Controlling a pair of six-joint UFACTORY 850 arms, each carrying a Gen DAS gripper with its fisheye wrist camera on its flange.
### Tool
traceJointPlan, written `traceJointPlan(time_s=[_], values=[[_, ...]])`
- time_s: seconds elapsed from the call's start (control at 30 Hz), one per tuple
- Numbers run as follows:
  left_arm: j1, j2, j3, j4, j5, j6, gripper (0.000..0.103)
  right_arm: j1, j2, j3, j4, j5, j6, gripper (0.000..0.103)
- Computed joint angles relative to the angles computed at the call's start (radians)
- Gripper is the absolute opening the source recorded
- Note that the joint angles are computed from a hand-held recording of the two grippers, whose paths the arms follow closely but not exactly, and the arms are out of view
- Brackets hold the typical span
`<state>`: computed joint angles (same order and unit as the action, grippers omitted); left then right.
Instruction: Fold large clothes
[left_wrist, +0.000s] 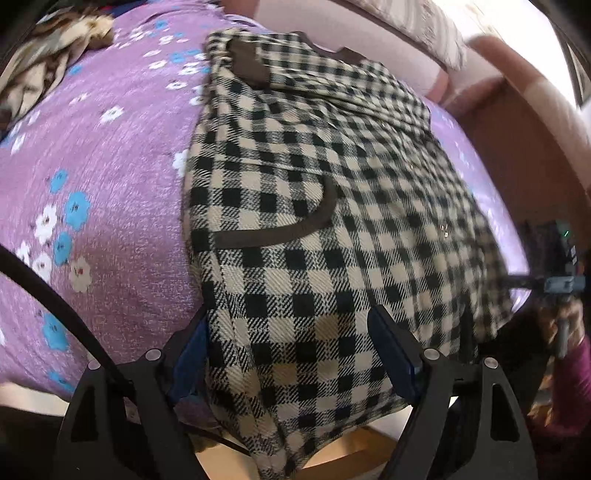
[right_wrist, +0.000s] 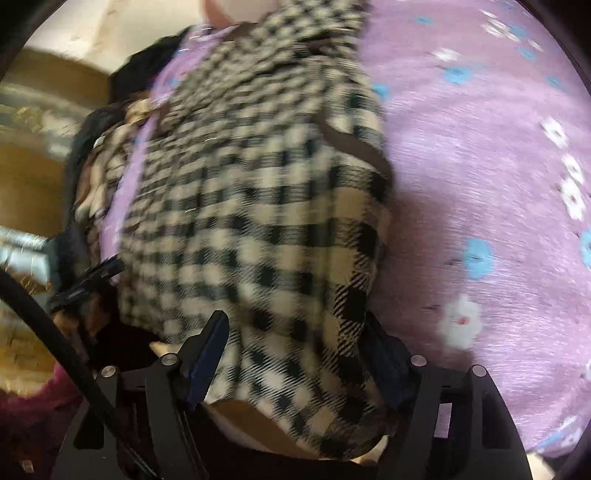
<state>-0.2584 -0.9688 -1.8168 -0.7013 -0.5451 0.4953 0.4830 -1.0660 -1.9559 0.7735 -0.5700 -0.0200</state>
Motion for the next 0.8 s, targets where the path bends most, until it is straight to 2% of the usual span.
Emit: traceJointPlan(time_s=[0.1,0.17,0.27,0.33,0.37,0.4,0.47,0.57,0.6,0.63,0.67,0.73,0.8], values=[[-0.007,0.003,0.001,0.044,-0.015,-0.010,0.081,0.002,0.010,0.017,0.013,0.018,-0.016,0.076],[-0.017,0.007,0.005,0.084,-0.016,-0.004,0.081,0.013,0.007,0.008,0.036,0.009,-0.076,0.058],[-0.011,0.002,-0.003,0.070,-0.025,-0.019,0.081,0.023,-0.015,-0.038,0.017,-0.019,-0.099,0.049],[0.000,0.002,-0.001,0.012,-0.030,-0.019,0.073,0.014,-0.013,-0.028,0.106,-0.002,-0.168,0.048],[0.005,0.002,0.000,-0.001,-0.033,-0.021,0.071,0.013,-0.013,-0.023,0.123,0.006,-0.180,0.049],[0.006,0.004,0.003,-0.004,-0.033,-0.015,0.070,0.016,-0.023,-0.036,0.099,-0.001,-0.164,0.049],[0.000,0.009,0.012,0.026,-0.023,-0.018,0.070,0.024,-0.050,-0.075,0.034,-0.030,-0.110,0.061],[-0.012,0.019,0.019,0.056,-0.011,-0.018,0.064,0.022,-0.048,-0.086,0.036,-0.037,-0.138,0.062],[-0.012,0.023,0.023,0.045,-0.008,-0.011,0.063,0.018,-0.040,-0.068,0.096,-0.024,-0.192,0.060],[-0.008,0.022,0.022,0.034,-0.012,-0.009,0.062,0.022,-0.044,-0.072,0.117,-0.016,-0.204,0.054],[-0.007,0.011,0.007,0.064,-0.021,-0.048,0.062,0.025,-0.055,-0.083,0.096,-0.015,-0.175,0.044],[-0.008,-0.003,-0.009,0.111,-0.030,-0.104,0.062,0.032,-0.079,-0.121,0.008,-0.031,-0.077,0.032],[-0.012,-0.001,-0.014,0.137,-0.040,-0.118,0.062,0.029,-0.066,-0.111,0.041,-0.025,-0.122,0.030]])
